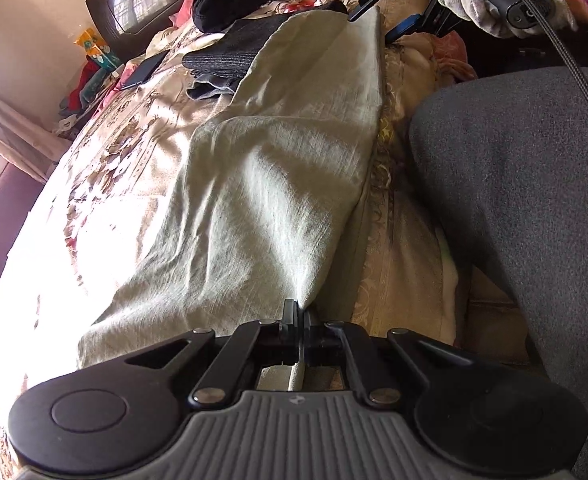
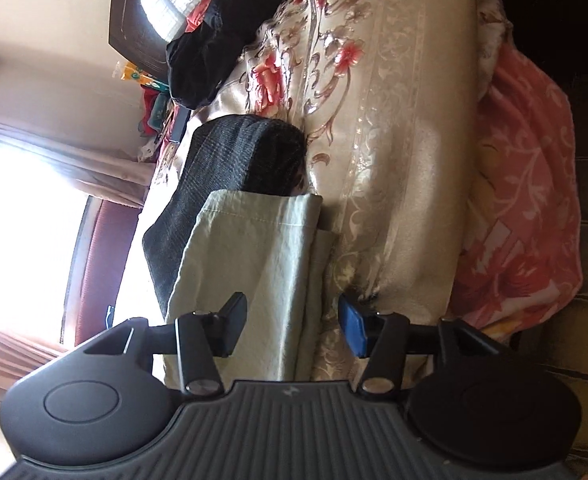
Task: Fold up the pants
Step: 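Release the pant leg with the right gripper and lift both grippers away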
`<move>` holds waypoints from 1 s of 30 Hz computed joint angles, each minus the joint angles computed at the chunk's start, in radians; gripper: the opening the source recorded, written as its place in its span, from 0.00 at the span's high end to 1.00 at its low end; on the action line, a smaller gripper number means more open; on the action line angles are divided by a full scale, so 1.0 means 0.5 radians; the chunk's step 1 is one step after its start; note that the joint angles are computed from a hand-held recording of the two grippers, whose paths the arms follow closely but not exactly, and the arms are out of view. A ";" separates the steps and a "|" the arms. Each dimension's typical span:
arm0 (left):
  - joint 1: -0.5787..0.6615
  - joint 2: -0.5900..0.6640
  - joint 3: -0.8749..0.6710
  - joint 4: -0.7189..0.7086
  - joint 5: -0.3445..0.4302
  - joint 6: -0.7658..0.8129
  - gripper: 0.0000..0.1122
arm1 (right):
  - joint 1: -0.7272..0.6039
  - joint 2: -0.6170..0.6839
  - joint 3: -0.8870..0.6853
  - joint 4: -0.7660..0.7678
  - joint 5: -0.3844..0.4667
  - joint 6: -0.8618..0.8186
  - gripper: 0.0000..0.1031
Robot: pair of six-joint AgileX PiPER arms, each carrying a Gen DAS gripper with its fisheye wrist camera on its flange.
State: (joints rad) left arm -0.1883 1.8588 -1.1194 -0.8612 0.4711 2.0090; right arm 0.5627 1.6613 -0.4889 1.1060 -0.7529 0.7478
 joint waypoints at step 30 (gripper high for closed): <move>-0.103 0.113 -0.230 -0.391 0.323 -0.472 0.63 | -0.431 -0.775 -0.115 0.516 0.117 -1.285 0.96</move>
State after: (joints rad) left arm -0.2399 1.9155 -1.2343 -1.0566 0.6326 1.7729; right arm 0.3471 1.2736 -0.5465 1.3641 -0.6943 0.1053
